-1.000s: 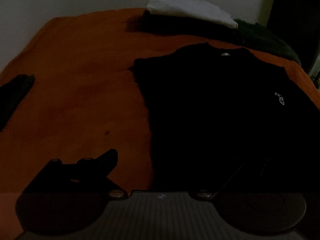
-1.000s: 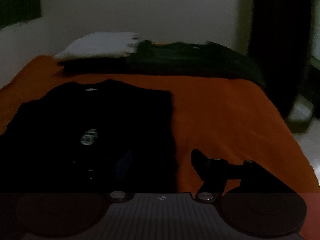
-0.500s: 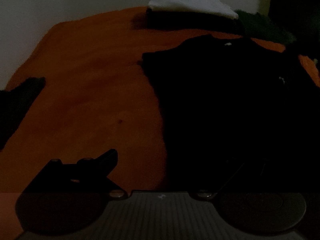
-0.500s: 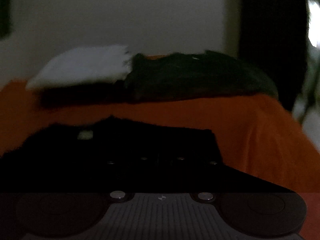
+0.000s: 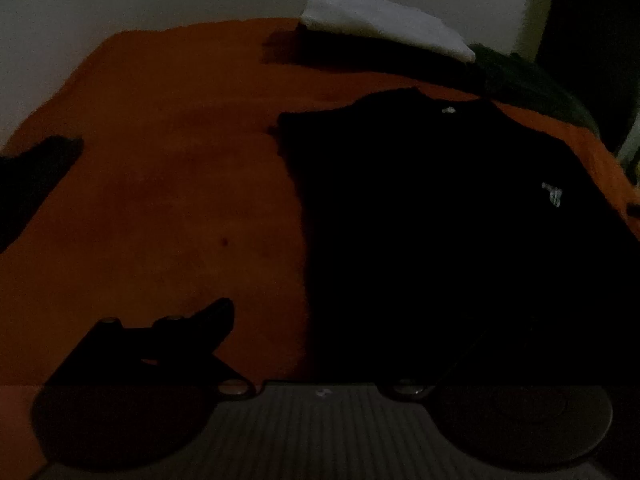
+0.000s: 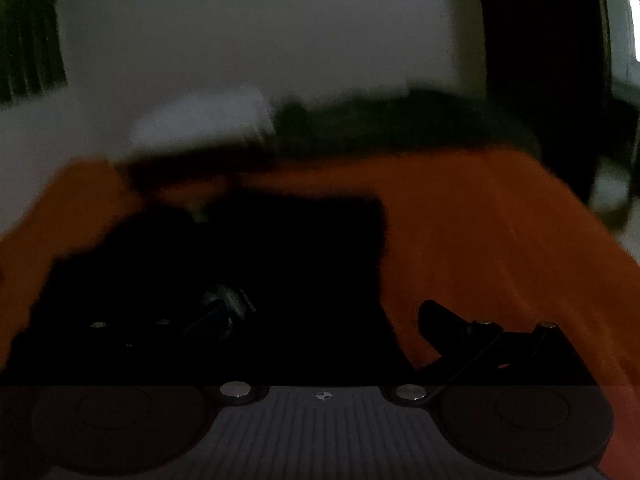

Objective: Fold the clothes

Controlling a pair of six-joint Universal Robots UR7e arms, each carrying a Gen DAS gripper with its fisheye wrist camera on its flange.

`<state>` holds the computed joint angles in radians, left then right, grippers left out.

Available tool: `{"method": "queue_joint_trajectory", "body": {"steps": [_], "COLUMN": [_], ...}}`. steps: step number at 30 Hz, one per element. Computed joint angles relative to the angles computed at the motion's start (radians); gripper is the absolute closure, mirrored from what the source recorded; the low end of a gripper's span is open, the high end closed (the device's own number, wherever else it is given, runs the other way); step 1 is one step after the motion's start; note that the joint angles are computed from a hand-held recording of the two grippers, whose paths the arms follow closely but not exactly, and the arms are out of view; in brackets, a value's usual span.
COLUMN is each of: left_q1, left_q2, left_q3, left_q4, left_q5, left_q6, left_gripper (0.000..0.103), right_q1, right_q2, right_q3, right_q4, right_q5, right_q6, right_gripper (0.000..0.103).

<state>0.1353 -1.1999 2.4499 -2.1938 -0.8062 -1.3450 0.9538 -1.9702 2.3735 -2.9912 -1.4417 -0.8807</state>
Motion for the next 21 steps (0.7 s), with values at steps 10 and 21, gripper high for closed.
{"method": "queue_joint_trajectory", "body": {"steps": [10,21], "left_q1": [-0.084,-0.24], "left_q2": [0.021,0.071], "left_q3": [-0.009,0.043], "left_q4": [0.097,-0.005], "left_q5": [-0.013,-0.156], "left_q6": [-0.156,-0.089], "left_gripper": [0.003,0.003], "right_q1": [-0.104,-0.255], "right_q2": [-0.154,-0.246], "right_q3": [-0.026,0.012], "right_q4": [0.153,0.326], "right_q5": [0.109,0.125], "right_q6": [0.054,-0.075], "right_gripper": [0.028,0.03]}}
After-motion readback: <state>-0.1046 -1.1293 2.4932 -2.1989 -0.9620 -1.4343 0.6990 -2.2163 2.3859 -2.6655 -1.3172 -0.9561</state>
